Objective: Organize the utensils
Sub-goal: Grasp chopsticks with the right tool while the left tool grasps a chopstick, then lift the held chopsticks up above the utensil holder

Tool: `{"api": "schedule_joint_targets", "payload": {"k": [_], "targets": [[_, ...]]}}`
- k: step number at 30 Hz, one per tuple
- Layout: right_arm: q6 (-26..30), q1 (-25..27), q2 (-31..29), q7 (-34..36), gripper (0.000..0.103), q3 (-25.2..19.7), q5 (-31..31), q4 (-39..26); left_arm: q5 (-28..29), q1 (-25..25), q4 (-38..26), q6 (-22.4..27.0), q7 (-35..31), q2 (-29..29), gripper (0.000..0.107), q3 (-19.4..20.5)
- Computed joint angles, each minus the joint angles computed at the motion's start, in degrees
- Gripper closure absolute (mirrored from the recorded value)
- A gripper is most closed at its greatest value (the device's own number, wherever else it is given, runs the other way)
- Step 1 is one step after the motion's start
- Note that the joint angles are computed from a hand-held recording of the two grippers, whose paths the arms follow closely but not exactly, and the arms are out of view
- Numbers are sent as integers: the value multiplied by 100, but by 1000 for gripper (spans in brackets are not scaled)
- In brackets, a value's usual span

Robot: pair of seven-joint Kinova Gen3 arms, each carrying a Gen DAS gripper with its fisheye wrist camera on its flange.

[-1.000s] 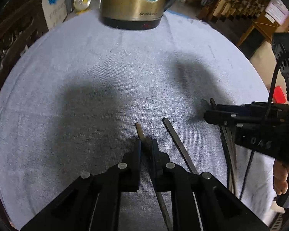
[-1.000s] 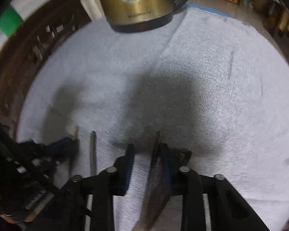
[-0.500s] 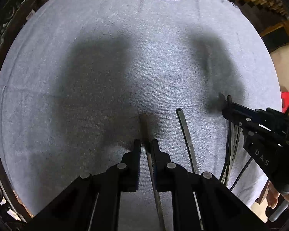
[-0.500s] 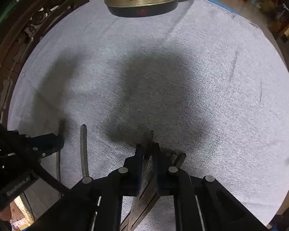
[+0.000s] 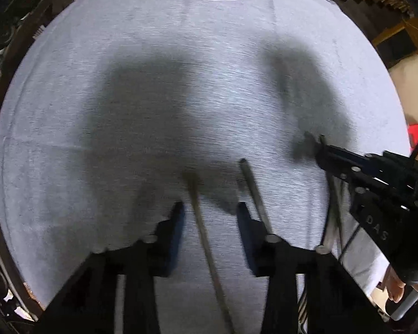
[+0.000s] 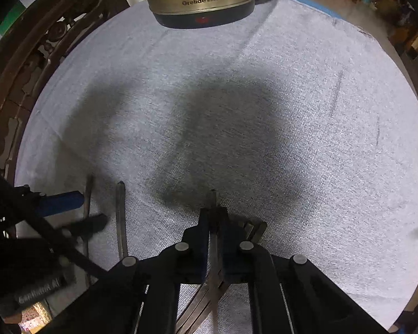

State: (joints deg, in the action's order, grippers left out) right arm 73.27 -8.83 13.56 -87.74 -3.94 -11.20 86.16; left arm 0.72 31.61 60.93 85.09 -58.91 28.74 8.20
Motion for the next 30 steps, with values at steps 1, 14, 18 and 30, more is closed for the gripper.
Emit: {"api": "schedule_joint_targets", "payload": {"k": [1,14,18,30], "targets": [[16,19,7,1,94,-2,-23,-13,-59,24,-26,40,-13,18,80,-13],[-425,-14,-340,-20,96,-63,-54,446,-800,575,-50,43,135,-61,102,-134],[-681,139,-692,199,96,23,-420,802,-952,730,488,-262,470,-429,102,-101],[-1386,632,-2605,1539,97,833,-1916,2056,-2078,1177,1733,-1273,1865,-2213,103,536]]}}
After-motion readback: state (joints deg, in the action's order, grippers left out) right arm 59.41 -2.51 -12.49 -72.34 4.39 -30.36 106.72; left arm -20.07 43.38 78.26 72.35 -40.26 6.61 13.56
